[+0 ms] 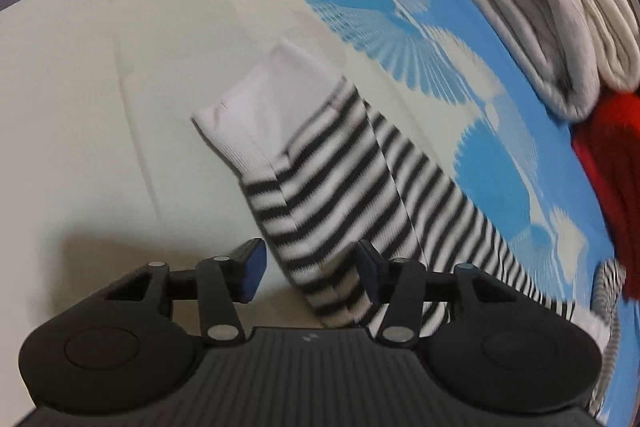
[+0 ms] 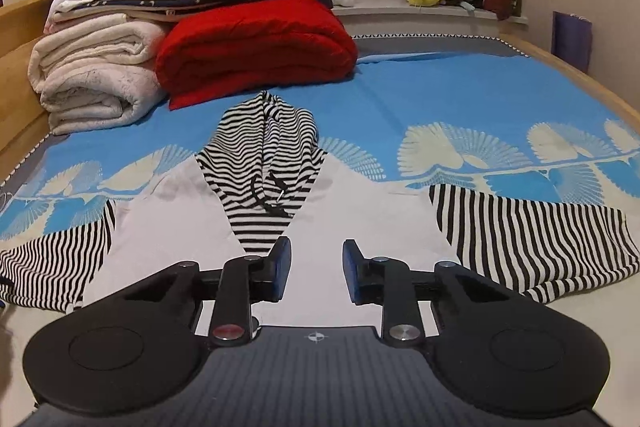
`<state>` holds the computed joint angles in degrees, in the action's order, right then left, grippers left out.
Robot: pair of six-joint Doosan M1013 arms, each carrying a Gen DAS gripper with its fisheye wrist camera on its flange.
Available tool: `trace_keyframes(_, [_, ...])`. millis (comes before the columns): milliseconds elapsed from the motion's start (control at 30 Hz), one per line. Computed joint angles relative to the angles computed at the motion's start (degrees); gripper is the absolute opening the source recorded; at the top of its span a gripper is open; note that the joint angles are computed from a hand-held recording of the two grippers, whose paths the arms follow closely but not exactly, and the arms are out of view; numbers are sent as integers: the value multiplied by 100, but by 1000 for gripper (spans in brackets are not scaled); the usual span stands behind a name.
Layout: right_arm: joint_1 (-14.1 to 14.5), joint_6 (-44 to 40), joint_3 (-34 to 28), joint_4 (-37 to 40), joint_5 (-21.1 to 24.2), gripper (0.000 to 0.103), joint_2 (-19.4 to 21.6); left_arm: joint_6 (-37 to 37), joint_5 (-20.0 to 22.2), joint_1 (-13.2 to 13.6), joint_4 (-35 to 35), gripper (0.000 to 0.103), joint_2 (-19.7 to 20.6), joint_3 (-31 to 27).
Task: Fold small clothes
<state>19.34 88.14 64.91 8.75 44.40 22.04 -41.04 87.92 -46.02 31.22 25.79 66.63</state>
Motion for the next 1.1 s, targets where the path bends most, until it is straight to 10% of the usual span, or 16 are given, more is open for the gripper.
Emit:
trace_keyframes(167, [10, -19, 10, -9, 70, 20, -12, 10, 248, 11, 129, 7, 68, -47])
trace_keyframes(500, [44, -190, 8, 161, 201, 10, -21, 1462, 788, -332, 1734, 4, 824, -1677])
trace_keyframes(667, [76, -146, -7, 189, 392, 10, -1, 3711, -782, -610, 2523, 4, 1662, -3250])
trace_keyframes(767, [97, 5, -10, 161, 474, 10, 25, 4635, -2559, -512, 1141, 8, 1853, -3617])
trace_keyframes(833, [102, 197, -24, 146, 540, 10, 54, 4660, -2942, -479, 691, 10, 1899, -3657])
trace_keyframes(967, [74, 707, -86, 214, 754, 15, 145, 3526, -1948, -502, 1089, 21, 1916, -3645])
trace_keyframes(1100, [58, 780, -155, 436, 845, 15, 225, 4105, -225, -375, 574, 21, 2477, -4766])
